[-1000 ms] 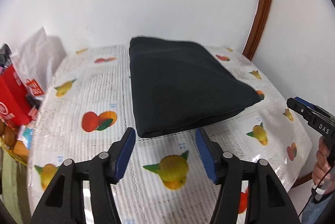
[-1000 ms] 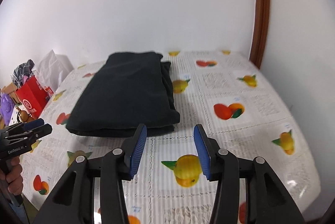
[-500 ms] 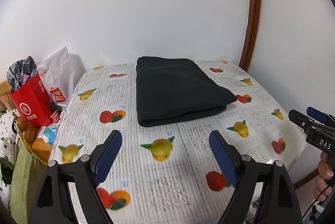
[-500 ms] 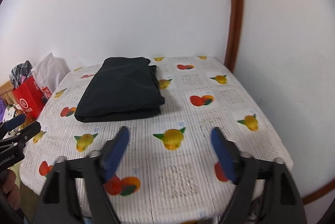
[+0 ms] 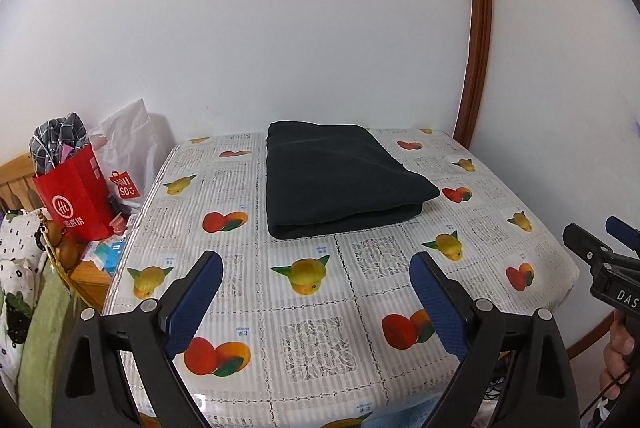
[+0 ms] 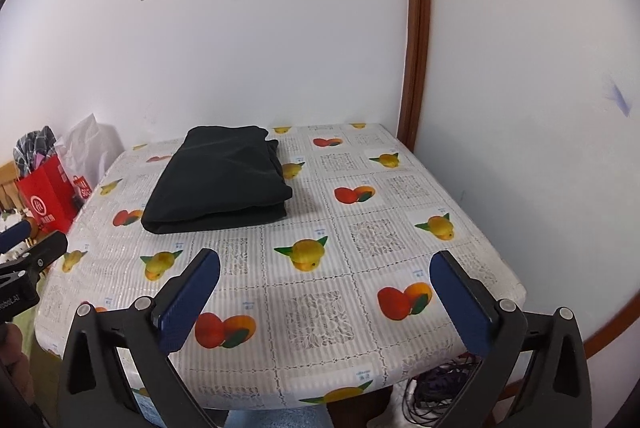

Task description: Fold small clothes

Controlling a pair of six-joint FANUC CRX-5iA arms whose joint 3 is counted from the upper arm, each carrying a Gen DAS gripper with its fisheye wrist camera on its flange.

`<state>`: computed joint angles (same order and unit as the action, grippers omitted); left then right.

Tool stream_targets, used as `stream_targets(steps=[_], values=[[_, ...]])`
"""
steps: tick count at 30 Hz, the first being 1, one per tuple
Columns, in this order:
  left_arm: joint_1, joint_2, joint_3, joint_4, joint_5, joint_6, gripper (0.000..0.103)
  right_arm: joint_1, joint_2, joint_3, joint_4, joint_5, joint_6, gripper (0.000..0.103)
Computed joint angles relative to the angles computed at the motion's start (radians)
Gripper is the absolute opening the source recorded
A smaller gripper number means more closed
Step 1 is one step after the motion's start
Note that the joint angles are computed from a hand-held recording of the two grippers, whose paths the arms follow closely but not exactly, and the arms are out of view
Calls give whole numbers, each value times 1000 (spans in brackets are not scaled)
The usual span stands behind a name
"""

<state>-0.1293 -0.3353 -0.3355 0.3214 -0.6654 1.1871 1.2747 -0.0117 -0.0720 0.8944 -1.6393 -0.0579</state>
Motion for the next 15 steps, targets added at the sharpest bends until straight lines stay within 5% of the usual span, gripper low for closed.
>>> stream_targets(steps=[15], values=[[0,-8,-3,-27,-1,20,95,11,20,26,7,-20,23,103]])
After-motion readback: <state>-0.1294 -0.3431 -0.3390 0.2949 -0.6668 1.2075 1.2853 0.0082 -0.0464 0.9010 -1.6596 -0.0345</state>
